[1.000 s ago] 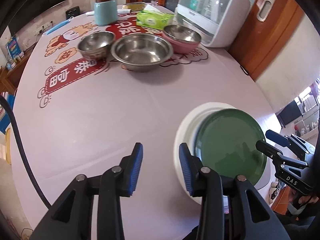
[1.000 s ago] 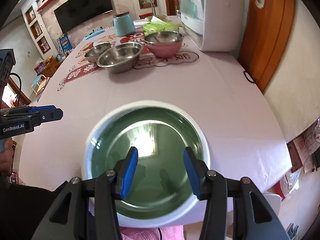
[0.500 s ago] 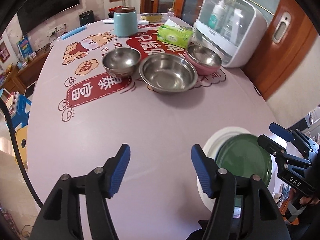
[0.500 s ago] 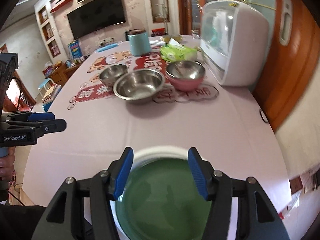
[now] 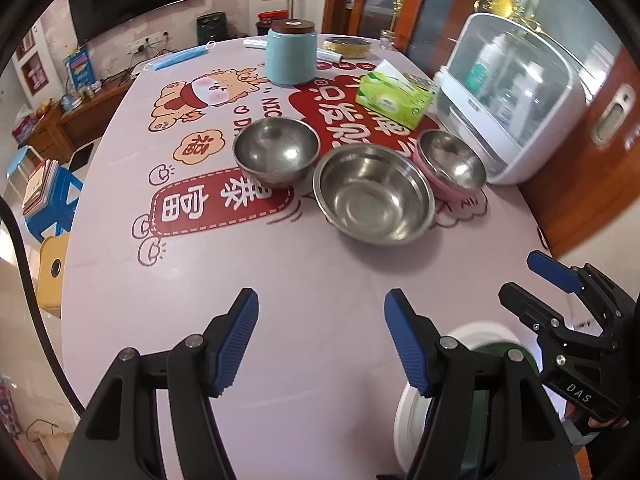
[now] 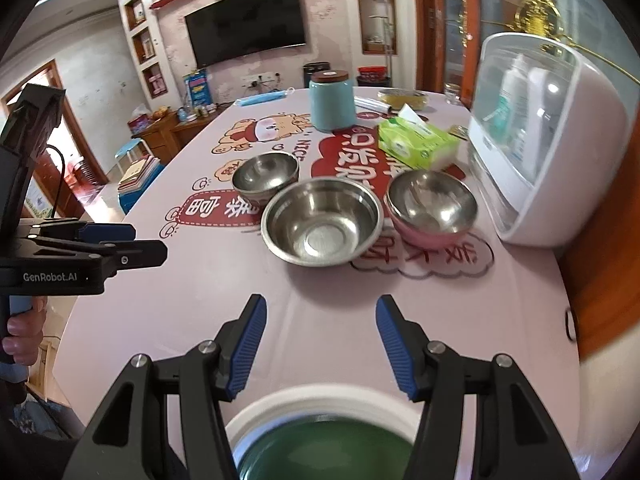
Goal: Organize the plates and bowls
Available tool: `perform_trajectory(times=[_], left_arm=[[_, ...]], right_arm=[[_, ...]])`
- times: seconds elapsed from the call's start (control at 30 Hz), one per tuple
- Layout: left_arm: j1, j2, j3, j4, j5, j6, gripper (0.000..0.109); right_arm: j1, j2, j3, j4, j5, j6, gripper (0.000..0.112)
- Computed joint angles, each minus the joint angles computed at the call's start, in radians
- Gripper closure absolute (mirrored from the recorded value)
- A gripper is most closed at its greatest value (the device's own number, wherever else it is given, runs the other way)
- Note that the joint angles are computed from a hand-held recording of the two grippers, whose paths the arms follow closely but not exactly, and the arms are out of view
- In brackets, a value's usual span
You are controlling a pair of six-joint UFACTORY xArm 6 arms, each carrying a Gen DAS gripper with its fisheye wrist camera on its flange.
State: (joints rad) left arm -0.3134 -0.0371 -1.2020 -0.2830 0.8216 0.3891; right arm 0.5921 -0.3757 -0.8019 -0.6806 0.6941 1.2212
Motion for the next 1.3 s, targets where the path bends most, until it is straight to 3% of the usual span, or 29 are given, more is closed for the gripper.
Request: perform_trajectory(times=[0.3, 0.57, 0.8, 1.1, 1.3], left_arm=[[-0.055, 0.148, -0.146, 0.105, -0.013, -0.174, 0.043], [-0.092, 0.267, -0.198, 0.129, -0.055, -0.29, 0.043], [-0.116, 0.338, -0.212, 0.124, -0.112, -0.346, 0.044], [-0.123, 0.427, -0.277, 0.126, -0.097, -0.416, 0.047], [-0.13, 0.458, -0.305, 0.131, -0.07, -0.419, 0.063]], right_arm=[[-0.143, 0.079, 0.021, 0.065, -0.196, -0.154, 0.055], [-0.241, 0.162, 0.067, 0.084, -0.43, -0.155, 0.055], [-0.303, 0.214, 0.09, -0.038, -0.595, -0.019, 0.055], [-0.348, 0.263, 0.095, -0.061, -0.693, 0.03, 0.055], [-0.362, 0.283, 0.089, -0.099, -0.724, 0.056, 0.055]])
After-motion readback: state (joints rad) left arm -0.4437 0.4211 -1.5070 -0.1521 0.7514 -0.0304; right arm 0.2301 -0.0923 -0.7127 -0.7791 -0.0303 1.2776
